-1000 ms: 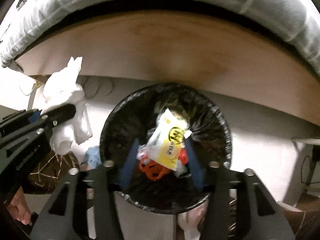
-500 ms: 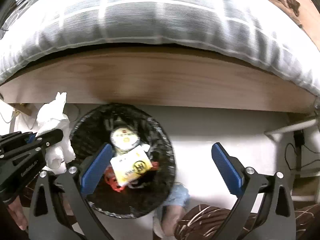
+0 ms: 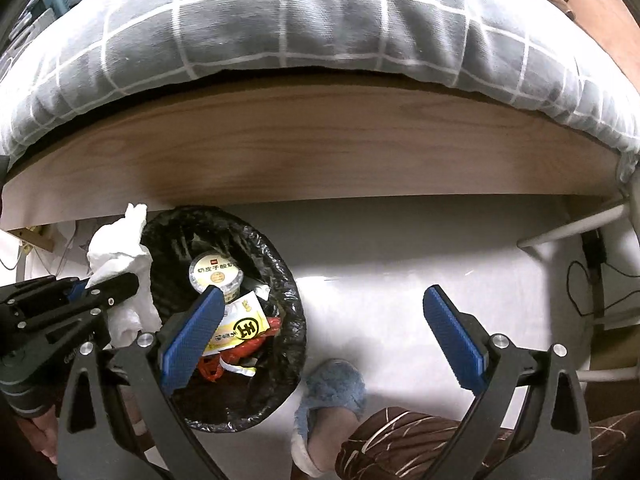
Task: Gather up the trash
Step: 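Open the right gripper to drop the wrapper while the left drops the tissue, then raise both grippers back over the bed toward the black packet and bubble wrap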
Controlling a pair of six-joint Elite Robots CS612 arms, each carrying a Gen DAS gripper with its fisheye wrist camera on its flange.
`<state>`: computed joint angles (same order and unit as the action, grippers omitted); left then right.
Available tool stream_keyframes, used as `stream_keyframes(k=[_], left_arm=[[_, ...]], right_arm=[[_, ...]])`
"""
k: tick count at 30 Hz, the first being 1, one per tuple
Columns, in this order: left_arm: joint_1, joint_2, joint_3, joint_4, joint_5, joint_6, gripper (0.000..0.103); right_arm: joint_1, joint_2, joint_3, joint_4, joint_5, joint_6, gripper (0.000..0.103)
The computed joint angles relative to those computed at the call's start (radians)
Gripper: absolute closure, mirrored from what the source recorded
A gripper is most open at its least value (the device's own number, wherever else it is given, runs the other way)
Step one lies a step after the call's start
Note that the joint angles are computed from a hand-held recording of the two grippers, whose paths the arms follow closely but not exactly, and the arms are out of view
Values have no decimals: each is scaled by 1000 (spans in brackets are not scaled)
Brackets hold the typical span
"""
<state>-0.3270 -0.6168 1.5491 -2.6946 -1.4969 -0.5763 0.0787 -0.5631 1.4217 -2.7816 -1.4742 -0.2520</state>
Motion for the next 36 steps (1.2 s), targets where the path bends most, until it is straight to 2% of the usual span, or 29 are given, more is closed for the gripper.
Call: stream_keyframes(k=[2,4,6,8,10,14,16,19,24,29,36], left_arm=[[1,3,-2,7,3,1,82],[0,2,-1,7,12,-2,58],[1,0,2,1,21,-8,45],[2,-4,6,-6,31,-13,39],[3,-8,10,-10,38,-21,27],[2,-20,19,-24,66,-23,17],[-2,-34,36,-56,94,-27,9],[-6,-55,57,-92,146,-21,6],[-7,-84,80,-131,188,-18,6],[-12,-117,109,-187,260,-1,6],[-2,-155,138,-235,274,-20,6]], right_arm=[[0,-2,0,2,-1,5,8],[0,-3,0,3,0,10,8],[1,-2,-3,2,2,12,8],[2,-2,-5,0,2,12,8],[4,-2,-6,-3,2,11,8],[6,-10,-3,-26,2,13,8],[6,-16,4,-56,9,14,8],[4,-24,12,-89,17,20,8],[4,-39,27,-152,21,19,8],[3,-62,47,-220,37,26,8],[5,-94,78,-325,73,34,8]])
